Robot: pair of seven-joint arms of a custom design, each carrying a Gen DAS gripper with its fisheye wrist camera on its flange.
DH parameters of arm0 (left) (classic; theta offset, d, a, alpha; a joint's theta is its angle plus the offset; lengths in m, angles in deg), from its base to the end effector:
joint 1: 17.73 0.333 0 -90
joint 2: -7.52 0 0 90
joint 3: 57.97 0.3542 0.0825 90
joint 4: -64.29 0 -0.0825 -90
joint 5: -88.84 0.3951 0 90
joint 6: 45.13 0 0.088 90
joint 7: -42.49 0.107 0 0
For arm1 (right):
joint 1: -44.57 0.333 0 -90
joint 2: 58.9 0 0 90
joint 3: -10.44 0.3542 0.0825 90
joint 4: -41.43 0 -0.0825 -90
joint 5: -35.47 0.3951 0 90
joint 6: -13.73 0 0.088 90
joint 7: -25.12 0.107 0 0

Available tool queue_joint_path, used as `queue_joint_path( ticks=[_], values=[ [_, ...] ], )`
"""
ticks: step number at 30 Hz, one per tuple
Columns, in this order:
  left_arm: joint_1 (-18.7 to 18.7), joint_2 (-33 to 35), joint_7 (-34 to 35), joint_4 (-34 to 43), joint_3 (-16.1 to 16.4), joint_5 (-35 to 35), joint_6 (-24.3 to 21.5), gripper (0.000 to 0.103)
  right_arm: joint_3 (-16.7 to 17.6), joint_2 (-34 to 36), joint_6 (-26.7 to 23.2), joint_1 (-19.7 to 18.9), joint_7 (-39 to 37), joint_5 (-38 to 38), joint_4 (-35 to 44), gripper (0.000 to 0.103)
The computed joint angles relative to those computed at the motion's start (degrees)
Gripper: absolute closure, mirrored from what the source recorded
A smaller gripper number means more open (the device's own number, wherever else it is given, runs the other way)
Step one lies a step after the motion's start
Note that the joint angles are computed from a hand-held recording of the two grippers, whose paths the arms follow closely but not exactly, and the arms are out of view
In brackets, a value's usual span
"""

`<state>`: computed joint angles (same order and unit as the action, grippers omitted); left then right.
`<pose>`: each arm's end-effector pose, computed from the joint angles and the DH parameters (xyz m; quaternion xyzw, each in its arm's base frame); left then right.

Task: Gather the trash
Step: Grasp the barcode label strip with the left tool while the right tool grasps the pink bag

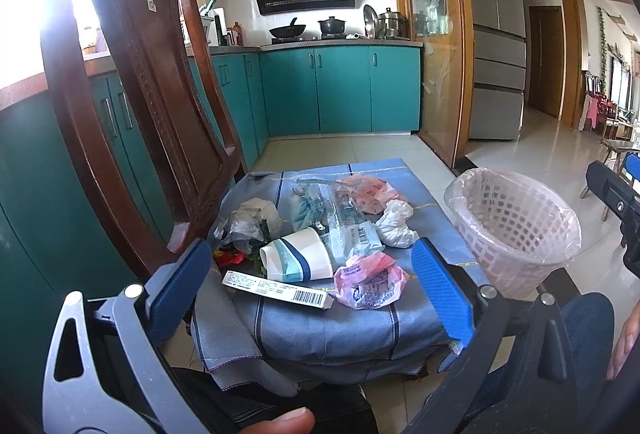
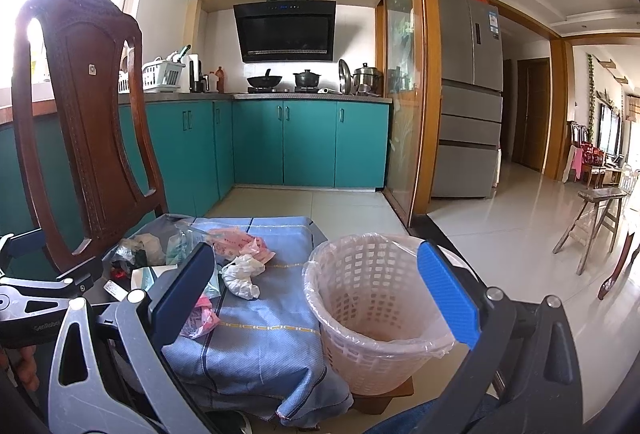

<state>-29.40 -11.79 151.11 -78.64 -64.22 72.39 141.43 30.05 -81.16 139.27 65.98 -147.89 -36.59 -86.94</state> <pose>0.4530 -0.1228 0.5708 -0.4901 0.6995 -0.3951 0.3383 0.3659 0.3041 0.6064 -0.4731 0.6567 -0.4854 0.3306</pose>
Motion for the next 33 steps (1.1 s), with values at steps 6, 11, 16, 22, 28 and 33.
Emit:
queue_joint_path(
  ticks=[6, 11, 16, 22, 28, 33],
  values=[
    [12.41, 3.07, -4.15, 2.35, -8.92, 1.79, -1.6, 0.003, -5.49, 3.38, 13.11, -0.15, -5.08, 3.62, -0.66, 0.003],
    [18.78, 5.84, -9.67, 4.49, -11.11, 6.23, -5.36, 0.007, -11.57, 12.26, 30.86, -1.29, -21.57, 15.39, 2.25, 0.009],
    [15.49, 8.76, -11.2, 6.17, -5.99, 6.91, -8.17, 0.018, -13.44, 24.74, 39.79, -0.01, -57.6, 47.72, 9.25, 0.022],
    [15.46, 12.59, -16.84, 9.25, -5.52, 11.83, -12.76, 0.016, -9.52, 32.72, 38.78, -1.59, -75.94, 63.62, 15.17, 0.025],
    [11.78, 18.82, -22.41, 15.22, -3.67, 15.16, -17.93, 0.016, -9.34, 34.56, 38.36, -0.99, -81.06, 66.94, 16.85, 0.054],
    [9.23, 22.9, -29.31, 19.45, -1.46, 19.21, -22.11, 0.016, -10.74, 32.01, 40.11, -0.81, -80.39, 67.89, 13.07, 0.055]
  ],
)
